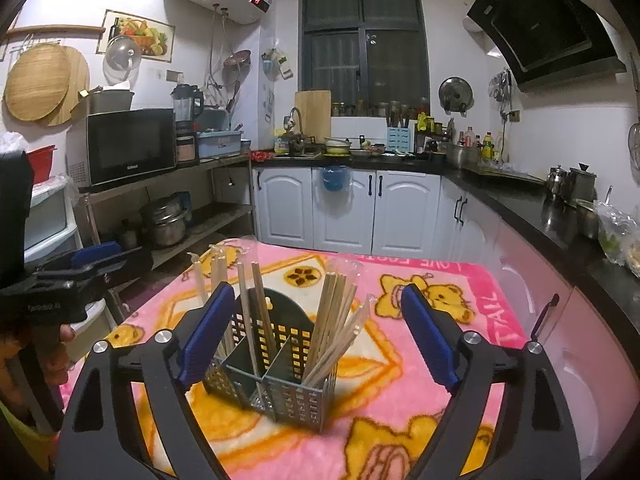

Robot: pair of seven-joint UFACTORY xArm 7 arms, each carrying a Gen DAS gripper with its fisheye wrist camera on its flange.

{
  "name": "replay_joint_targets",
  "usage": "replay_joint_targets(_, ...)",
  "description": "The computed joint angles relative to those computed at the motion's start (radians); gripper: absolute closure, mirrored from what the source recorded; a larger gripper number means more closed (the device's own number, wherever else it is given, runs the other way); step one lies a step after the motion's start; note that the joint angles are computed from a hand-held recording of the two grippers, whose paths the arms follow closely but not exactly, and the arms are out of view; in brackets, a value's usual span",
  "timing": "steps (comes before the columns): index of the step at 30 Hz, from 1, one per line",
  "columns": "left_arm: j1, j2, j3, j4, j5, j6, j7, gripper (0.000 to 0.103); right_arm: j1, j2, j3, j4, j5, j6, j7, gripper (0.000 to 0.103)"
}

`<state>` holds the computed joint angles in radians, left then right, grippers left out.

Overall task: Organize utensils
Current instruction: 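Pull both open tools back from the caddy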

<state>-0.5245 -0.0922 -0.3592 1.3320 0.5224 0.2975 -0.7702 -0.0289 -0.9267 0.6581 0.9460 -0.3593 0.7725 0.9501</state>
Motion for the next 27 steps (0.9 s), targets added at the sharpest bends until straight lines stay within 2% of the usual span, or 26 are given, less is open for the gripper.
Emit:
replay_joint_targets(5, 0.027, -0.057, -0.02, -0.065, 0.047, -0.009, -0.054, 0.011, 0.008, -0.036, 0.019, -0.004, -0.001, 0.023, 0.007, 0.016)
replay_joint_targets(14, 0.076, -0.155, -0.072, -0.179, 0.012, -0.022, -0.053, 0.011, 0.022, -0.099, 0.067, -0.025, 0.026, 0.067, 0.019, 0.009)
replay_joint_targets(27, 0.128, -0.267, -0.121, -0.362, -0.089, -0.013, -0.049, 0.011, 0.125, -0.103, 0.116, -0.116, 0.106, 0.133, 0.111, 0.007)
